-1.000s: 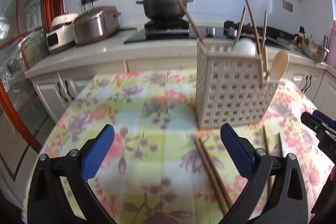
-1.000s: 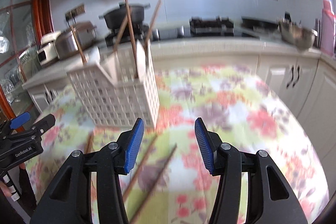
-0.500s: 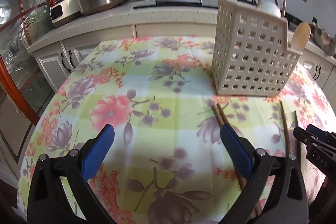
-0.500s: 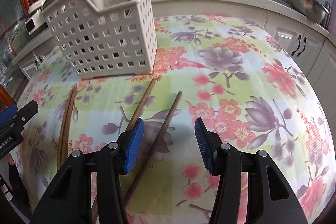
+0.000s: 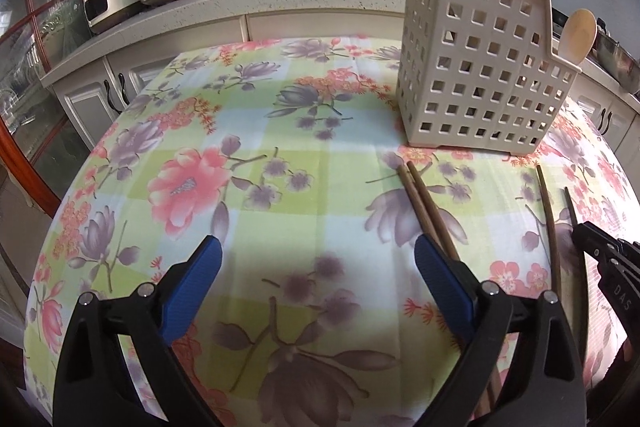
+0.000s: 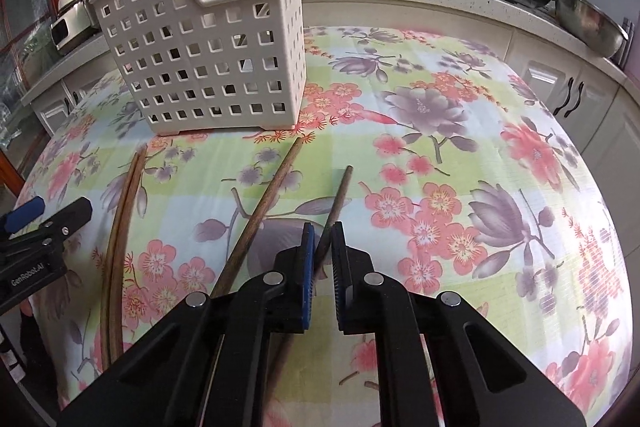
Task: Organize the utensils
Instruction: 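Close both tools on brown chopsticks and lift them upright, then carry both upright chopsticks over the white basket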
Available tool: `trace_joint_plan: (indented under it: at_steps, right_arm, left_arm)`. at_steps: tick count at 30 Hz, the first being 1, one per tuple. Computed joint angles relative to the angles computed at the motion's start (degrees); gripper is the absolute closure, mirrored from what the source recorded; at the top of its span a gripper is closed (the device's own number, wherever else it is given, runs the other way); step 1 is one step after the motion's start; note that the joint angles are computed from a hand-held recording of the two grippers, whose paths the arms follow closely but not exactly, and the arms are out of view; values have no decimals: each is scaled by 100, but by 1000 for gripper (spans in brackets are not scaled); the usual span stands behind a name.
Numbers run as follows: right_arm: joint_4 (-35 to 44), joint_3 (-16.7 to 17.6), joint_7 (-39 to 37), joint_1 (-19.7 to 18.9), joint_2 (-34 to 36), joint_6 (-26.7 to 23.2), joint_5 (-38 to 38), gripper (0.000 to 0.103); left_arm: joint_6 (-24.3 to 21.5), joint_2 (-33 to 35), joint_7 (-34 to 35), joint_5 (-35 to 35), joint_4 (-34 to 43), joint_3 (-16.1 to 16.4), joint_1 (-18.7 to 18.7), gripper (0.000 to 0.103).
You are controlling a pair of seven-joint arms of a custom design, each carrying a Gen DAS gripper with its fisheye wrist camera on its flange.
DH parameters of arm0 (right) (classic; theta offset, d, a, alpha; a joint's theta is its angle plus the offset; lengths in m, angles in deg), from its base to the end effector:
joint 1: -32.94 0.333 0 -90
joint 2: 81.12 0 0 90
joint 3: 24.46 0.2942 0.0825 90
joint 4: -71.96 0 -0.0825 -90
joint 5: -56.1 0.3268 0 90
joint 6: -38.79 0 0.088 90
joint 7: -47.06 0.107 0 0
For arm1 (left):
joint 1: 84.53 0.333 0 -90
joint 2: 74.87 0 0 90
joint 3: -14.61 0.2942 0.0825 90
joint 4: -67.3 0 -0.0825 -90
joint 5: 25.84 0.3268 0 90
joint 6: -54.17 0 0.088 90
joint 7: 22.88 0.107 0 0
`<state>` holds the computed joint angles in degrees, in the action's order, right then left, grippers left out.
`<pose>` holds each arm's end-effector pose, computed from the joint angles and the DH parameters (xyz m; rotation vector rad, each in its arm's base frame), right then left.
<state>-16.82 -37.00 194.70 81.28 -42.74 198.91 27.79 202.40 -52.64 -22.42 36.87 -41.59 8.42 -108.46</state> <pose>0.5231 0.4448 0.3394 -1.8947 1.6712 -0.5210 0.5109 -0.3096 0.3393 -1.9338 1.6161 -0.5703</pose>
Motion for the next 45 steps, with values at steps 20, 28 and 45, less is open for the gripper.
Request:
trace_joint_plan:
  at_steps: [20, 28, 45]
  right_arm:
    - [-170, -8, -596, -17, -20, 410, 549, 95]
    - [-63, 2, -863, -18, 31, 309, 565, 95]
    - [-1306, -1017, -1006, 832, -568, 2086, 1469, 97]
  left_arm:
    - [-14, 610, 1044, -1018, 836, 6, -170, 56]
    - [162, 718, 1399, -1144, 978, 92, -306, 94]
    - [865, -208, 31, 167, 81, 289, -351, 96]
